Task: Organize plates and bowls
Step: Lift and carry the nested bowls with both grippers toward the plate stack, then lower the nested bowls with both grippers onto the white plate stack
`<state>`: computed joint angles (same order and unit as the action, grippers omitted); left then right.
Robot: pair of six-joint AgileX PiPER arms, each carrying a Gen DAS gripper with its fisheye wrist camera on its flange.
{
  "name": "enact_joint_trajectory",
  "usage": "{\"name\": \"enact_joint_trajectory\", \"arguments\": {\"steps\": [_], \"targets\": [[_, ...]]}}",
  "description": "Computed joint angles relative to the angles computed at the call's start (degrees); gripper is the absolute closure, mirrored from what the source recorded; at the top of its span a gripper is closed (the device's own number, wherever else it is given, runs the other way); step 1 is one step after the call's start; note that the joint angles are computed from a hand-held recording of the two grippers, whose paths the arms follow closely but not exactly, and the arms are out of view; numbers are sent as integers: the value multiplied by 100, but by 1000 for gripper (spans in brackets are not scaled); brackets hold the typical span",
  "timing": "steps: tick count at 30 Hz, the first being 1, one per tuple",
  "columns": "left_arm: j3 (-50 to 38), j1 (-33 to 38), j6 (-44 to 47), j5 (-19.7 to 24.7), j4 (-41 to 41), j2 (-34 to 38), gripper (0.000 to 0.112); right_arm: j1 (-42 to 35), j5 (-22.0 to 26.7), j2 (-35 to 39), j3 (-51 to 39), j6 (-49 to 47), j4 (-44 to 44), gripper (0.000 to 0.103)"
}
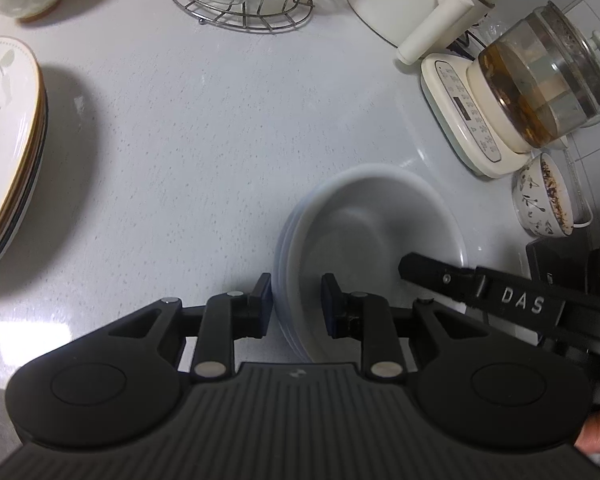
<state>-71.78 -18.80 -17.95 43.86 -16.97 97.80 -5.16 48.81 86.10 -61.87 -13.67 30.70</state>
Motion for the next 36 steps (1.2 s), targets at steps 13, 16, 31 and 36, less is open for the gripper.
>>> {"name": "enact_joint_trajectory", "arguments": {"steps": [13, 16, 31, 36], "targets": [[62, 934, 466, 647, -747, -760, 84, 442, 274, -543, -138, 794, -72, 89], [-29, 1218, 663, 874, -958, -933, 84, 533, 448, -620, -339, 985, -92, 89], [-762, 2269, 1619, 2004, -1228, -1441, 84, 1426, 827, -770, -1351, 2147, -593, 89], [-928, 2691, 1876, 2180, -1420, -1493, 84, 1850, 746, -695, -1668, 2497, -894, 89]]}}
